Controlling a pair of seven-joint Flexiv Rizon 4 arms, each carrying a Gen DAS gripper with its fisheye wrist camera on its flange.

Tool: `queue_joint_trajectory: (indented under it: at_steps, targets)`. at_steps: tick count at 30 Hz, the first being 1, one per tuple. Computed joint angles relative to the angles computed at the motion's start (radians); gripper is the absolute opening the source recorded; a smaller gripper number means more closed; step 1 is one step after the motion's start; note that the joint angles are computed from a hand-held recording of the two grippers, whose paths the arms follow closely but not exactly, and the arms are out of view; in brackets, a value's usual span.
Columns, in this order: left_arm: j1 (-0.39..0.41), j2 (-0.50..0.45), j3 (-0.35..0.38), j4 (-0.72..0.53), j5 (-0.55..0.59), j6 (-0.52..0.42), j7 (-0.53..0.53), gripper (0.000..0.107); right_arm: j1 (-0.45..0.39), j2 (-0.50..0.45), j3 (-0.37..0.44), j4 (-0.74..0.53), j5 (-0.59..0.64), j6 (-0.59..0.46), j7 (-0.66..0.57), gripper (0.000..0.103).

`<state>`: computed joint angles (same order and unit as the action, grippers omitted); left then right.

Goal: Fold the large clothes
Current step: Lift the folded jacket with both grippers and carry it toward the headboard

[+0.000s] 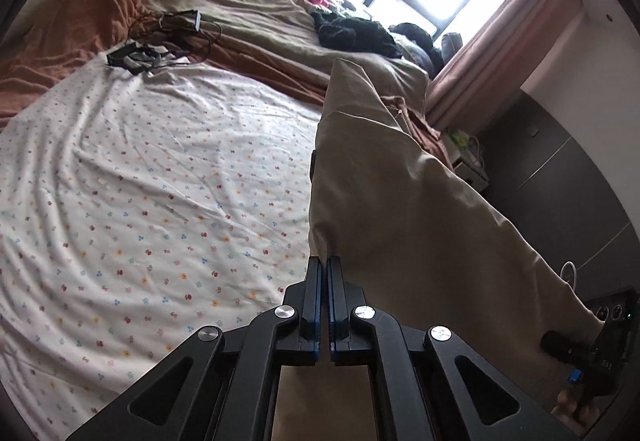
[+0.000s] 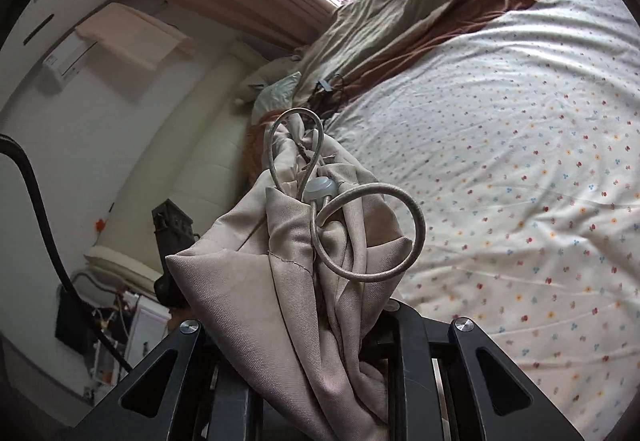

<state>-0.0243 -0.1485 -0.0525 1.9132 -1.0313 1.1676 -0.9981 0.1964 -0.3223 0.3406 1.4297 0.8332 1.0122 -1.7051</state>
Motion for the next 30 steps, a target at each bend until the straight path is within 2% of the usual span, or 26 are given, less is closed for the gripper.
queue_joint_trajectory:
  at_steps: [3, 7, 15, 23, 30]
  targets:
    - [-0.005, 0.066, 0.005, 0.042, -0.126, 0.003, 0.080, 0.001, 0.034, 0.044, 0.005, 0.016, -0.026, 0.024, 0.025, 0.020]
    - [-0.018, 0.135, 0.046, 0.072, -0.202, -0.008, 0.122, 0.001, 0.088, 0.078, 0.007, 0.009, -0.072, 0.054, 0.053, 0.020]
    - [-0.003, 0.252, 0.140, 0.103, -0.267, -0.048, 0.167, 0.001, 0.216, 0.089, 0.014, -0.065, -0.211, 0.075, 0.124, 0.019]
    - [0.108, 0.293, 0.244, 0.064, -0.208, -0.131, 0.174, 0.001, 0.356, -0.066, 0.043, -0.287, -0.366, 0.050, 0.202, 0.019]
    - [0.242, 0.269, 0.316, 0.005, -0.221, -0.225, 0.232, 0.001, 0.526, -0.284, 0.046, -0.603, -0.507, -0.036, 0.241, 0.019]
